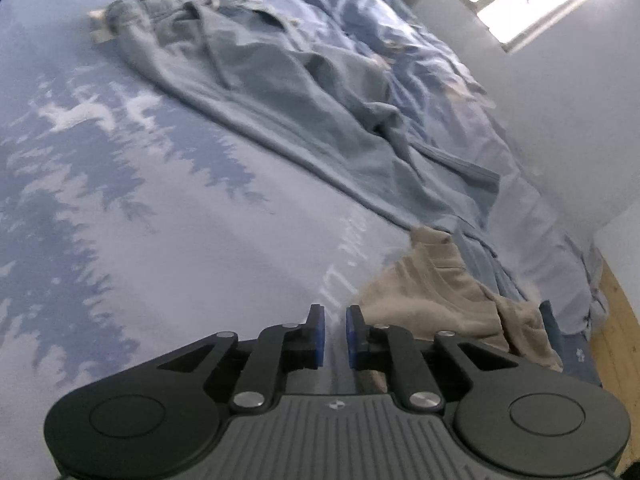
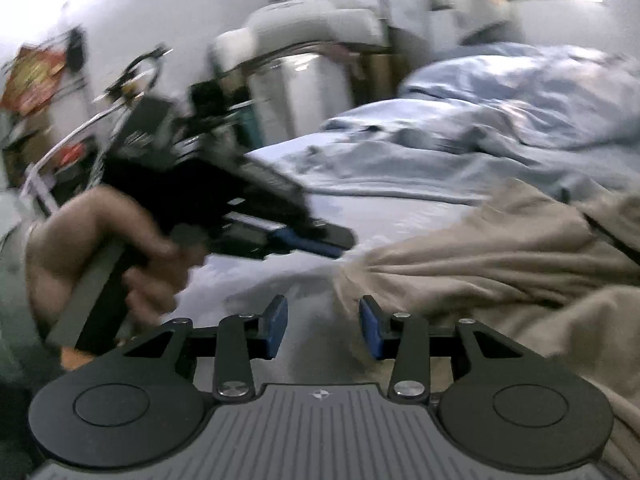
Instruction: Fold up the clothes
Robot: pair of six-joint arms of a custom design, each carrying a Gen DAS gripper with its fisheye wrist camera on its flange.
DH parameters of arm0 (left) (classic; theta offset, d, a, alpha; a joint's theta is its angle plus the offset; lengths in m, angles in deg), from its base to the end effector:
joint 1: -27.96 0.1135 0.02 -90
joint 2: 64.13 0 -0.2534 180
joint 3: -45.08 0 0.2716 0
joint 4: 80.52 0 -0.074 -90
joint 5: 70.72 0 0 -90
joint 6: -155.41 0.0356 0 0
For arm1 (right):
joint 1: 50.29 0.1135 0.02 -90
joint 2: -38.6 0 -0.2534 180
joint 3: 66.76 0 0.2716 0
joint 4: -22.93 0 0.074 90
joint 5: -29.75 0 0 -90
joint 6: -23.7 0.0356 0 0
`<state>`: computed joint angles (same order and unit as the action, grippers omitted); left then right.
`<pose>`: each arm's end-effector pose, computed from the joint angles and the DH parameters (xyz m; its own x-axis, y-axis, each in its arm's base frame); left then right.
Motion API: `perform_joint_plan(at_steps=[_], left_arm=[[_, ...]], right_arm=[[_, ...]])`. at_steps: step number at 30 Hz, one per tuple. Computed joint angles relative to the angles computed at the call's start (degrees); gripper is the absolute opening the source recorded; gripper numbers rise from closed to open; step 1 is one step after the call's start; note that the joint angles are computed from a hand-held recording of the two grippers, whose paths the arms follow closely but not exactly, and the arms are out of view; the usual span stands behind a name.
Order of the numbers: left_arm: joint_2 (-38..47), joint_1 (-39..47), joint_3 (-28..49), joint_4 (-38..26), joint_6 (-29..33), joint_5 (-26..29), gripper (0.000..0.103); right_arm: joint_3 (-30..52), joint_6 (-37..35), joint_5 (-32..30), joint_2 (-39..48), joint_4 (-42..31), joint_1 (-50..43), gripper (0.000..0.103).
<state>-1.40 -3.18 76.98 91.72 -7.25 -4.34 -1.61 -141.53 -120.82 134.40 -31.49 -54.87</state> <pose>0.1961 -0.1018 0.1330 -0.3555 -0.8070 -0.4715 -0.4483 0.5899 -0.6716 0.2887 0.0080 0.1360 -0.2190 -0.4591 -0.8610 -0.9693 0.2033 0.1381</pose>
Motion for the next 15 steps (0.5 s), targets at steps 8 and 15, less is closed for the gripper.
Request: perform_joint_plan(at_steps=[8, 15], left_arm=[[0.45, -8.19, -2.18, 4.02, -7.25, -1.81, 0.015], [5.93, -11.17, -2.79, 11.31, -10.20, -3.81, 0.019]], right_arm=[[-3.53, -5.81, 1.22, -1.77, 0.23, -0.21, 0.042], [0.47, -11.46, -1.77, 0.29, -8.29, -3.39, 0.042]])
